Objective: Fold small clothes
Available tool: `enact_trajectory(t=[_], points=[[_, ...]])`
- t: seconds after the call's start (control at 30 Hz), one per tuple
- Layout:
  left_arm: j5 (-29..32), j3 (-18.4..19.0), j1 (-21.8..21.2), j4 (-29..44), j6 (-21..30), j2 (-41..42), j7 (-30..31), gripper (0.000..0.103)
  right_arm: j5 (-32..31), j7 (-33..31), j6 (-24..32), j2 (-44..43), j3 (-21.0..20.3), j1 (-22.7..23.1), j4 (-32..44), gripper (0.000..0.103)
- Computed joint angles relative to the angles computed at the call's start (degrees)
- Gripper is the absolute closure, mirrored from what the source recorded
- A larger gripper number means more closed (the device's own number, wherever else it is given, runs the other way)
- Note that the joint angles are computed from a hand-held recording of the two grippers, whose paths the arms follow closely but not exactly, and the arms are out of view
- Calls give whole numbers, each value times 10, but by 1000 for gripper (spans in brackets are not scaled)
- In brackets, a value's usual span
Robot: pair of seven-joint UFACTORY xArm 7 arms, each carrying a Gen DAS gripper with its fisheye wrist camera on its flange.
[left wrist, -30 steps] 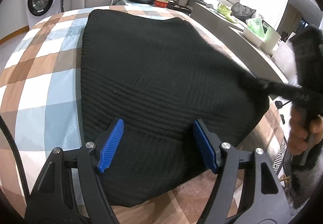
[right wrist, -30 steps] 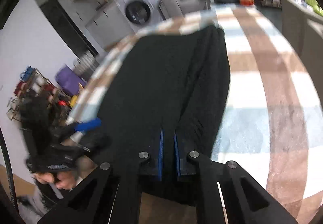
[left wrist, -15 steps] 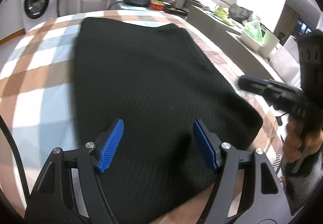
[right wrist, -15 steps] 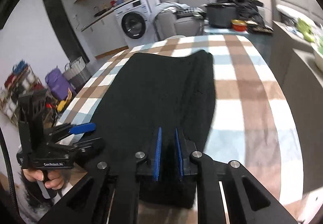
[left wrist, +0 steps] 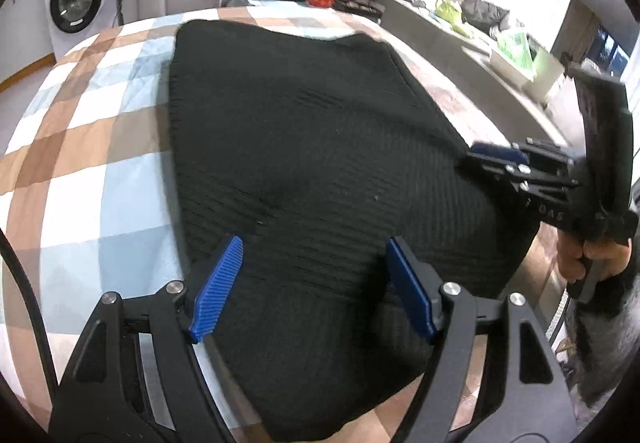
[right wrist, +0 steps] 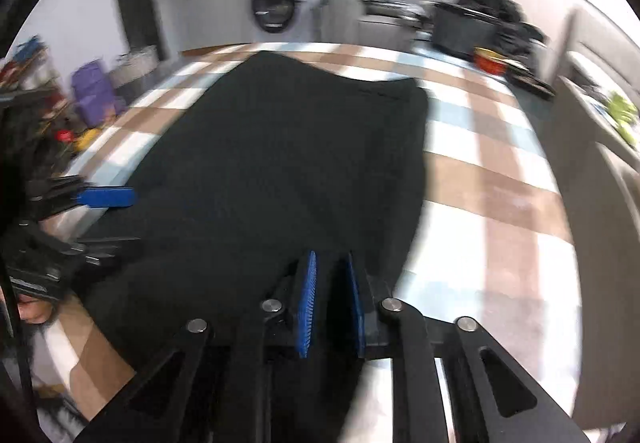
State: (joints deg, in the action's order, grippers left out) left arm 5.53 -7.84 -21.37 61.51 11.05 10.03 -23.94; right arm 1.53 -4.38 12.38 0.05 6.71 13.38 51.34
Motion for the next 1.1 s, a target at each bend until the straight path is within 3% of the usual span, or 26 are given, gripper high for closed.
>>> enact_trajectory(t=[0.07,0.2,0.3,0.4,0.6,0.67,0.7,0.77,0.87,0.93,1.03,1.1], points=[[16,17,-5,13,-7,5,-27,31,65,-43,-15,0,2,1,4,77],[31,33,-6,85,-12,52,-49,31,89,-64,-21,51,26,-1,76,77],[6,14,13,158,29,103,-16,31,60,-39,45,116,15,19,167,77],[4,21,5,220,111,142,-1,31,47,-36,125,178,17,15,247,77],[19,34,-2,175,87,116,1,31,13,-30,104,145,4,5,211,80],[14,33,0,172,81,111,-7,31,-40,23,89,129,-36,35,195,79],[8,30,5,172,71,112,-4,31,-37,27,80,124,-33,31,190,78],[-3,25,12,194,67,128,4,31,18,-14,68,126,13,-10,195,77],[-5,34,7,244,96,164,-3,31,5,-10,74,153,5,4,228,77],[23,54,-12,258,107,173,-17,30,-1,-13,109,188,7,11,271,77],[49,62,-20,246,112,165,-19,30,-59,11,104,194,-23,34,271,77],[50,60,-15,207,94,139,-27,30,-106,69,106,174,-57,54,249,77]])
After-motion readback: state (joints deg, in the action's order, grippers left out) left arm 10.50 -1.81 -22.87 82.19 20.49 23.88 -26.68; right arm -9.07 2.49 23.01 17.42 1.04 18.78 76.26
